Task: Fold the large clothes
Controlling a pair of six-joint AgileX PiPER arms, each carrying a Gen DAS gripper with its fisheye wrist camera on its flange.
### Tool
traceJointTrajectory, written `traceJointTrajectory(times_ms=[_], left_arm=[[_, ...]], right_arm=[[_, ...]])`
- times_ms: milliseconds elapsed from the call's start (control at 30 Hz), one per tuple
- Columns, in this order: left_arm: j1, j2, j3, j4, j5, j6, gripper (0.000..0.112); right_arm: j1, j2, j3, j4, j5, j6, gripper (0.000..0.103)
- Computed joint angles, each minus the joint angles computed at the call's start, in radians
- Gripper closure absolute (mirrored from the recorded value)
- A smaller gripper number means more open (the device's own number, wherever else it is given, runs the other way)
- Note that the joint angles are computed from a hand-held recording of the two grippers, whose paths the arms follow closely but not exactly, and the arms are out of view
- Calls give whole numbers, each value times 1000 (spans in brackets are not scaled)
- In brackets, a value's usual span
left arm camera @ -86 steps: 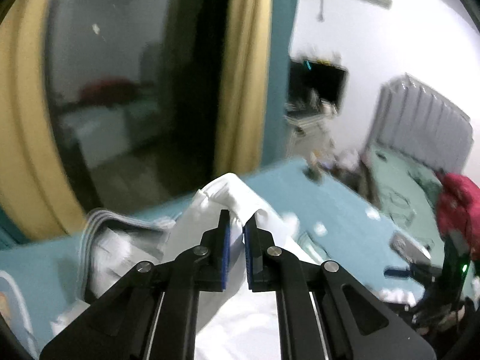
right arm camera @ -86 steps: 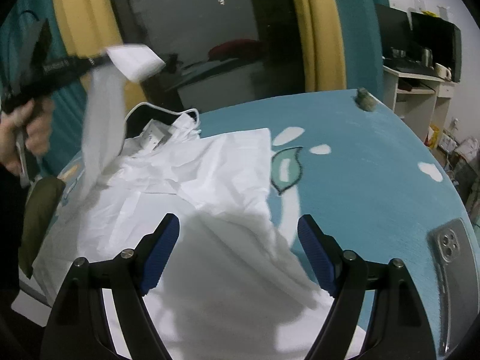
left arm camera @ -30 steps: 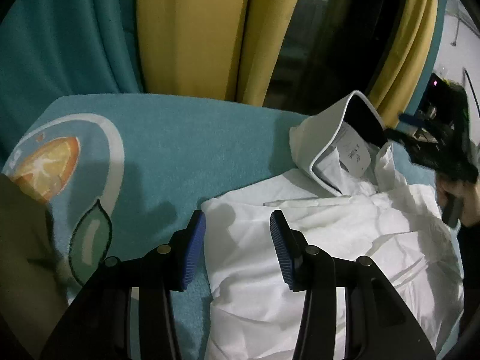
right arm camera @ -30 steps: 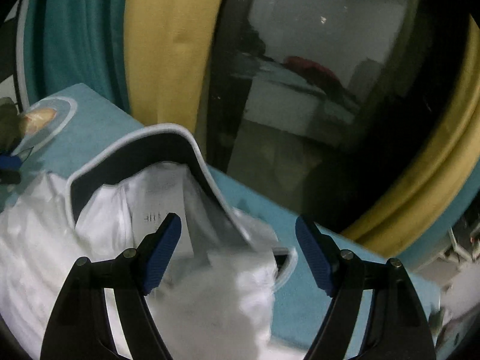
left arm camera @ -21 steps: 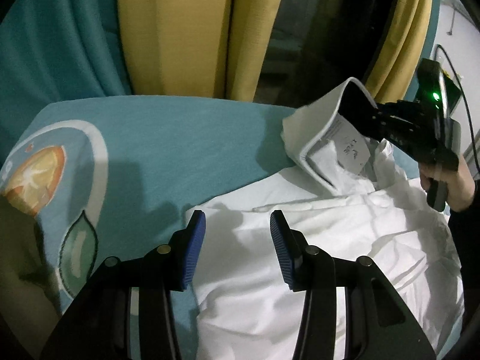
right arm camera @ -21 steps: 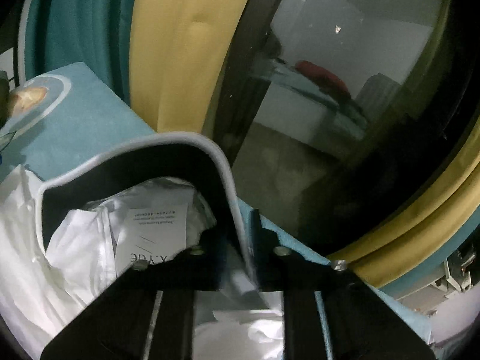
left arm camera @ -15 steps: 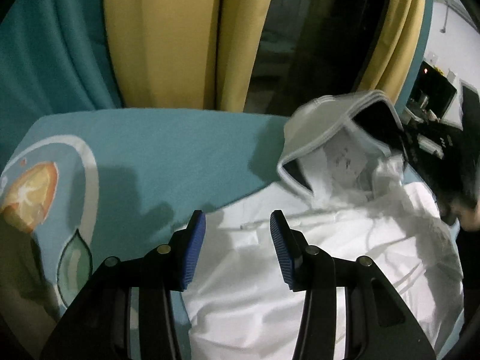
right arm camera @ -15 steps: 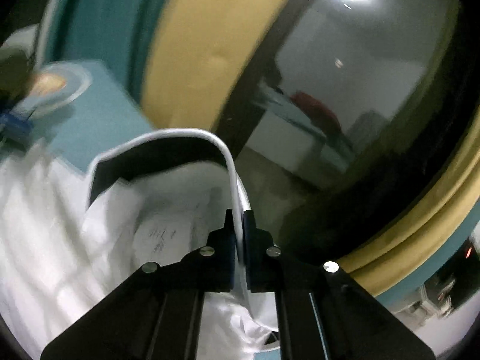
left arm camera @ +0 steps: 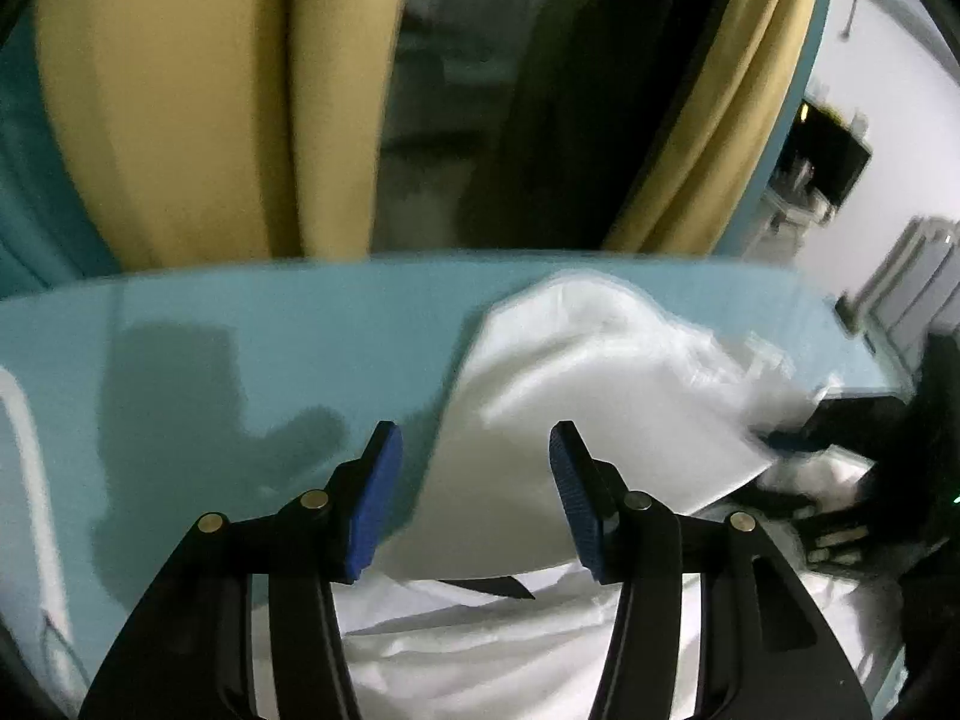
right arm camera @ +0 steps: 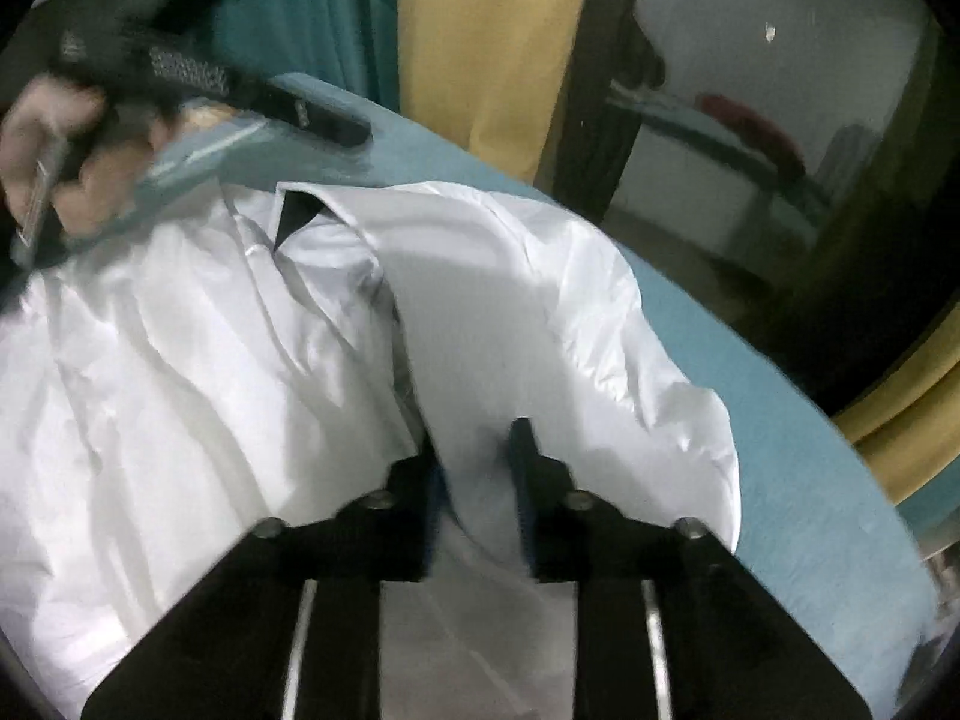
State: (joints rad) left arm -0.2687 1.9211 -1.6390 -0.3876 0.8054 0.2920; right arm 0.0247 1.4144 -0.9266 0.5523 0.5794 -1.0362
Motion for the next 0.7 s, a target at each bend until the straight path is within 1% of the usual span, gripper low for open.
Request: traceJointTrajectory(times_ms=[33,67,100,133,167,233,267,300,333,367,400,433,467,500,567,600,633,667,700], left_arm=[[-7,13,2,13,-2,-6,58],[-10,19,6,11,-4,-2,58],[-9,16,27,0,-14,11,58],[-5,16,37,-11,-18,23,57],[0,12,49,-23,-26,36,55],[7,8,57,-35,-27,63,54],[14,6,75,-48,-36,90,53],[15,4,81,-49,-36,99,52],[17,5,79,-48,-31,106,51],[14,6,78,-45,-29,110,50],[15,6,76,-43,-23,116,50],[16,7,72,-41,-13,124,49],[20,15,60,-41,-2,128,49],[22,19,50,-41,11,131,48],[31,33,25,-55,45,157,44],[34,37,18,-63,57,170,44],[38,43,8,-70,68,180,42],[40,48,-2,-75,80,189,42],[40,53,-11,-71,89,191,42]], right_arm=[[-39,-2,-17,27,47,-25,58],[-84,-3,-36,67,103,-62,55],[-129,-5,-50,117,154,-103,48],[-170,-2,-48,169,183,-154,42],[-238,5,-72,229,252,-200,38],[-325,27,-107,313,334,-244,26],[-372,49,-129,362,367,-265,23],[-387,78,-153,390,367,-257,19],[-375,80,-149,391,347,-228,16],[-364,121,-186,362,319,-159,15],[-331,168,-237,301,297,-62,15],[-304,206,-285,245,298,22,15],[-291,255,-327,215,326,66,15],[-291,298,-364,220,372,70,15],[-325,389,-425,290,528,29,15],[-318,424,-445,311,566,23,15],[-310,424,-447,317,563,-5,29],[-294,425,-454,303,564,-5,48],[-264,419,-461,257,541,15,83]])
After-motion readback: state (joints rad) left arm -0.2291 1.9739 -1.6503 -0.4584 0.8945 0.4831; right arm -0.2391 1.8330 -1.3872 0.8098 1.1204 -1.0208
